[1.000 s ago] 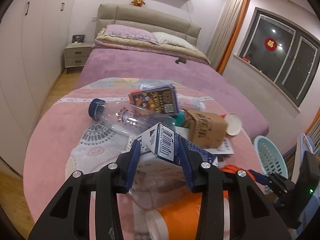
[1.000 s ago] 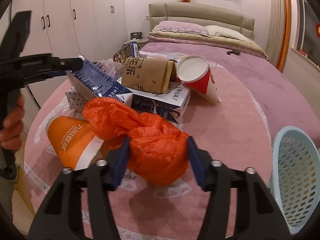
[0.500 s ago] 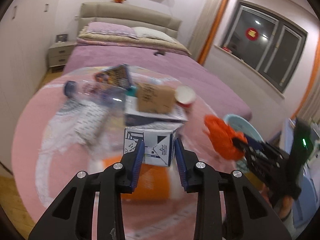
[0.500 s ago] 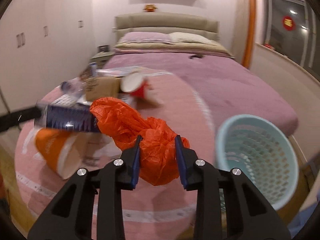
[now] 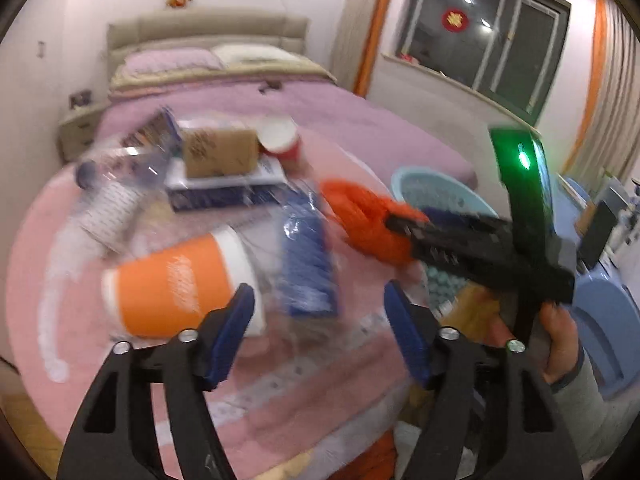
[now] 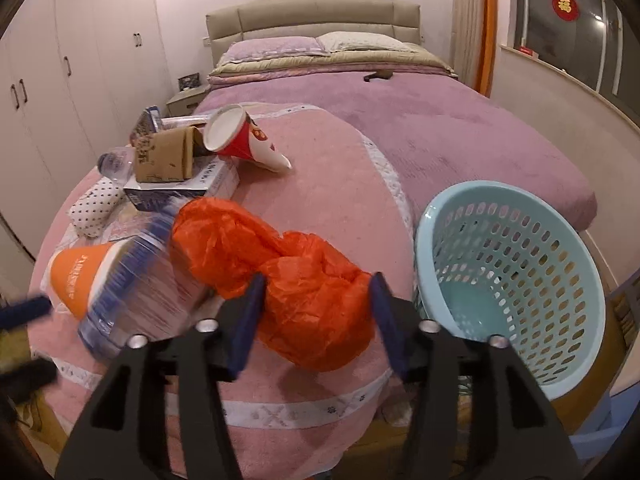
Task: Collect trash
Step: 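Carry the orange bag and blue carton to the light-blue basket and release both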
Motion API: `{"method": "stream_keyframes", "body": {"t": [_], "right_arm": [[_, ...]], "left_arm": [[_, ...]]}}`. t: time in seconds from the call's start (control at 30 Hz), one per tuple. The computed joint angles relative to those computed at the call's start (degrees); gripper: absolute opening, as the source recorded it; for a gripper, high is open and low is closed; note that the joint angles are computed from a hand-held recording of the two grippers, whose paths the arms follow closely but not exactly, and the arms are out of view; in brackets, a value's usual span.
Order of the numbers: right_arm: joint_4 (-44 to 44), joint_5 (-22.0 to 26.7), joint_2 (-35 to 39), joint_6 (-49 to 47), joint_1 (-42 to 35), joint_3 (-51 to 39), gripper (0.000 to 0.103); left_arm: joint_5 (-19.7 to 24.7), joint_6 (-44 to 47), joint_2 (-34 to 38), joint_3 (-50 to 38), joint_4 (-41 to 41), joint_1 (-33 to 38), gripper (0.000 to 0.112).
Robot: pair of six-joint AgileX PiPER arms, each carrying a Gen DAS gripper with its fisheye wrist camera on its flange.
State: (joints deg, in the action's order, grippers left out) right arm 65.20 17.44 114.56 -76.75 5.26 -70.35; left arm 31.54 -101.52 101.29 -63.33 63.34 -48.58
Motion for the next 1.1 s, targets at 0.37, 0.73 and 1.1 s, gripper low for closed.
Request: {"method": "stream_keyframes", "body": {"t": [0.37,0.73,1.1], "right_arm": [[6.3,7.9,-0.8,-9.8,-6.4,-0.4,0.075],[-0.5,14.7,5.4,-4.4,-6.7,-6.6,0.077],[-4.7,21.1,10.9,5.0,-6.5,-12.7,0.052]], "left_arm": [[10.2,25.4,17.3,-22.7,-20.9,4.8,0.066],[14.9,32.8,21.8,-28.9,-25.5,5.1,0.036],[10.7,30.2,21.1,-27.0,-24.5,5.5,0.035]]}}
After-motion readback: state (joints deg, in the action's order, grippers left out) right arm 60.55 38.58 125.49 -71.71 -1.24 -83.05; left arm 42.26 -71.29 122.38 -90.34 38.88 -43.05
